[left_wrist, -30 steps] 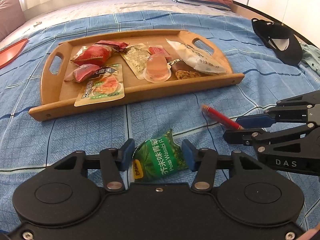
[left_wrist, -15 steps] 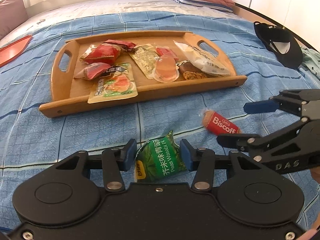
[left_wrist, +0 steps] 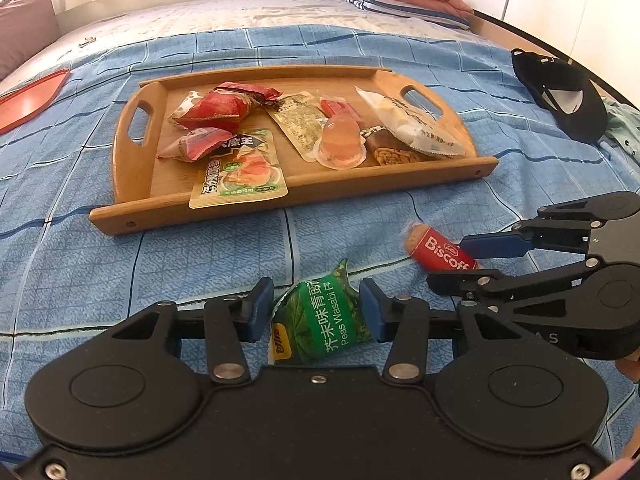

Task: Organize snacks
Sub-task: 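Grasp the green wasabi pea bag with the left tool while the right tool grasps the last Biscoff pack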

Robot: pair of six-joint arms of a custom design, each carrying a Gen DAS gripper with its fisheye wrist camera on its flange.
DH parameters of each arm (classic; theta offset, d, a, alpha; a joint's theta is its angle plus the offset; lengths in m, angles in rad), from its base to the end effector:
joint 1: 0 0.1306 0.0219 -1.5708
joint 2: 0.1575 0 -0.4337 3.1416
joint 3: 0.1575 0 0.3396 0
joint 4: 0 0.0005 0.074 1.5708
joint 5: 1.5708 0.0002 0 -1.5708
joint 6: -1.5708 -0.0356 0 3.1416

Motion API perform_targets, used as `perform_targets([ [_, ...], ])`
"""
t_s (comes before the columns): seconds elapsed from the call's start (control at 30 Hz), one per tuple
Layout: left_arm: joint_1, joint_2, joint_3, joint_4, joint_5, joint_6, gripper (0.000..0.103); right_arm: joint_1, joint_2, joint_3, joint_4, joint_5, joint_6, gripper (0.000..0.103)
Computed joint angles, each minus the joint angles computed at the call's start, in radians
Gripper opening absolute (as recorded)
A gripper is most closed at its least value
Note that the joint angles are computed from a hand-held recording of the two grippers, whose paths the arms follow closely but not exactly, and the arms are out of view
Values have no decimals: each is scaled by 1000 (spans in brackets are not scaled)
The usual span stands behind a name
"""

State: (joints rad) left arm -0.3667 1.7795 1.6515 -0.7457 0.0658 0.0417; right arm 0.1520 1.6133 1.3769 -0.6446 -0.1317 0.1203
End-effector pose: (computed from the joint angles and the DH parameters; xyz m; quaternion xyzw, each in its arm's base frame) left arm 0.5443 -0.2121 0.4081 0.1631 0.9252 -0.0995 0.3280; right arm 0.5011 0.0810 0.3917 -0.1495 0.9274 0.0673 0.3363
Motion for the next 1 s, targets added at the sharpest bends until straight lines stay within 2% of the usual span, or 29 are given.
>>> perform_targets([
  [0.13, -1, -3, -7, 6, -17, 4, 47, -5, -3, -3, 7, -2, -5, 47],
  [0.17, -3, -5, -10, 7, -21, 6, 51, -6, -3, -4, 11, 2, -5, 58],
  [0.27, -11, -12, -22, 12, -28, 7, 72, -6, 3, 0, 12, 11, -1, 60],
  [0.33, -18, -14, -31, 17, -33, 2, 73, -3, 12, 8, 6, 16, -2, 61],
  [0.53, -28, -5, -46, 39, -56, 22, 66, -4, 25, 14, 12, 8, -39, 61],
  [0.6, -31, -6, -53, 54, -67, 21, 58, -5, 26, 14, 11, 6, -42, 61],
  [0.7, -32, -8, -56, 61, -71, 18, 53, -4, 24, 12, 11, 3, -40, 53],
  [0.77, -29, -8, -51, 58, -66, 26, 52, -3, 23, 12, 11, -3, -43, 42],
  [1.0, -23, -15, -38, 39, -62, 38, 45, 7, 7, 3, 14, 13, -54, 41],
])
